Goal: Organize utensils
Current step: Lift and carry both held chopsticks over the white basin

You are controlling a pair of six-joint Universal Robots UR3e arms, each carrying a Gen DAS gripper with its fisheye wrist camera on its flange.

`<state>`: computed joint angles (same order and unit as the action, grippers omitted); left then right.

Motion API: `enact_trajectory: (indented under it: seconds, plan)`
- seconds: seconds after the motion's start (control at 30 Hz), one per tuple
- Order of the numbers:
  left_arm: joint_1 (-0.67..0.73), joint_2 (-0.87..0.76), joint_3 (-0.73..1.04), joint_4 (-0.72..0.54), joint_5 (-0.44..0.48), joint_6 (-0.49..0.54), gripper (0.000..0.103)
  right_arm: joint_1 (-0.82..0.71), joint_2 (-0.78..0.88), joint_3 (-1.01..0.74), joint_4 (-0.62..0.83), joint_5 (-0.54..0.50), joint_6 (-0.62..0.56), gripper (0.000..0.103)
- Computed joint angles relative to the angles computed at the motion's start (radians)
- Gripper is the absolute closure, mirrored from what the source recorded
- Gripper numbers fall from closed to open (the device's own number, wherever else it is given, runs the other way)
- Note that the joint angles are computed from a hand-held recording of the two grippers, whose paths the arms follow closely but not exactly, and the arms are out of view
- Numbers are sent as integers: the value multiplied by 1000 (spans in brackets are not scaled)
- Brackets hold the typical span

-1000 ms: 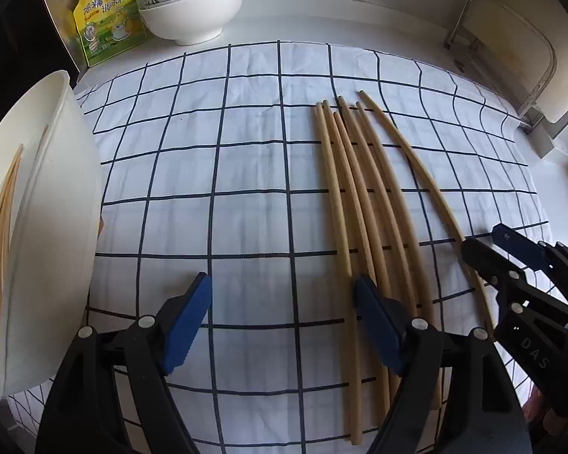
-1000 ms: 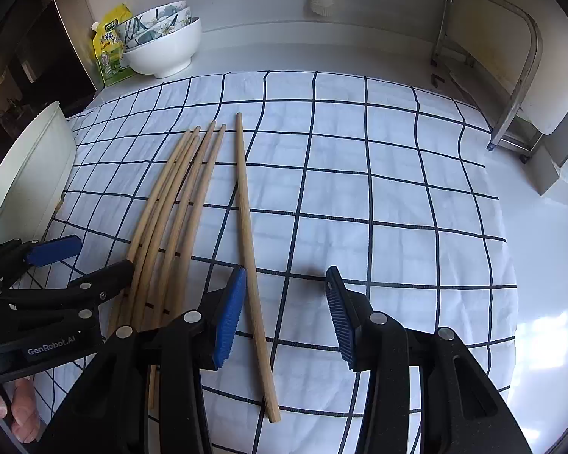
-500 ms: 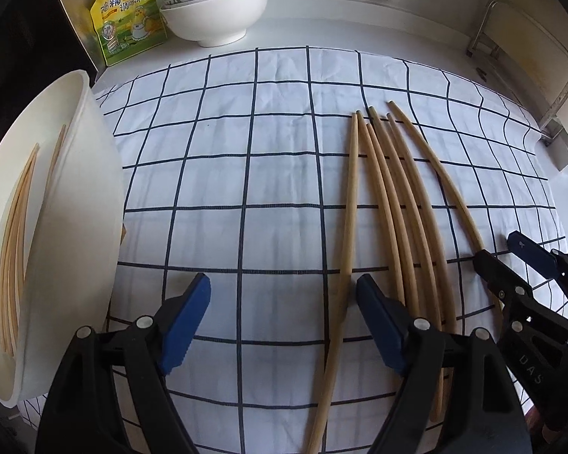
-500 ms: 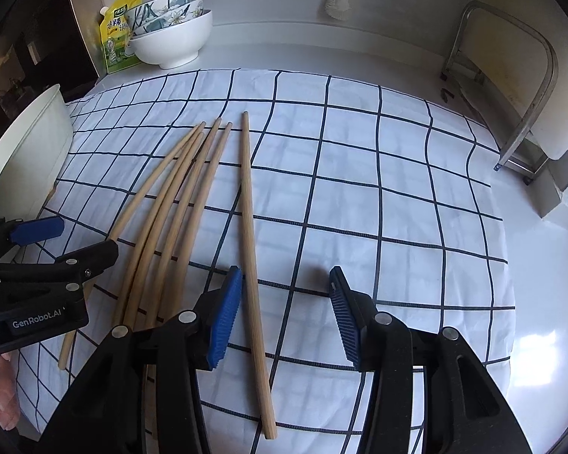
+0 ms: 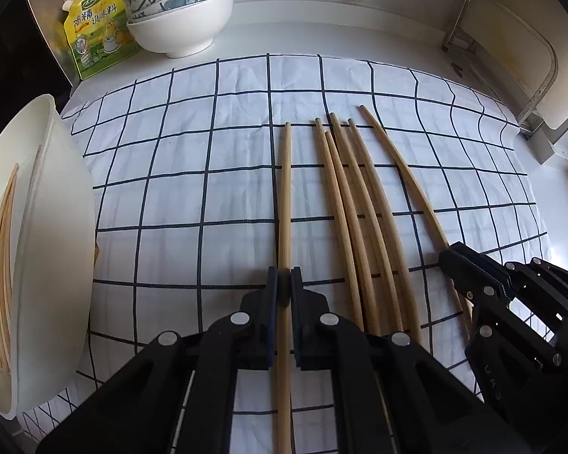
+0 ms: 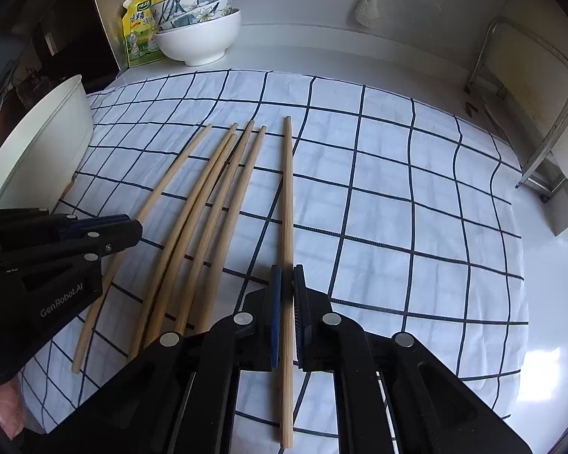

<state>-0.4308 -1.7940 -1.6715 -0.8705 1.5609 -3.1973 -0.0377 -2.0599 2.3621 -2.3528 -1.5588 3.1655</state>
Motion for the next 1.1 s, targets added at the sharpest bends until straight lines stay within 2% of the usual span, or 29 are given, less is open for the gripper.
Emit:
enact_trajectory:
  seconds: [0.1,0.33,0.47,0.63,0.8,1.0,1.1]
  plan:
    - [7,10,5,-21,-21,15,96,-15,-33,-3,41,19,21,97]
    - [66,156,-24,-89,-89,89,96,-40,-167,-77,218,53,86,97]
    - [145,267,-36,-137,-125,153,96,45,-124,-187,251,21,175,97]
    - [336,400,-38,-225,-205,283,96,232,49,-367,200,-46,314,97]
    - [566,492,-49,-302,-273,421,96,419,335,-612,128,-99,387,97]
    - [814,487,-66,-352,-325,580,96,561,693,-971,125,-92,431,97]
    - [878,449,-67,-347,-326,637,96,601,852,-1148,166,-81,449,97]
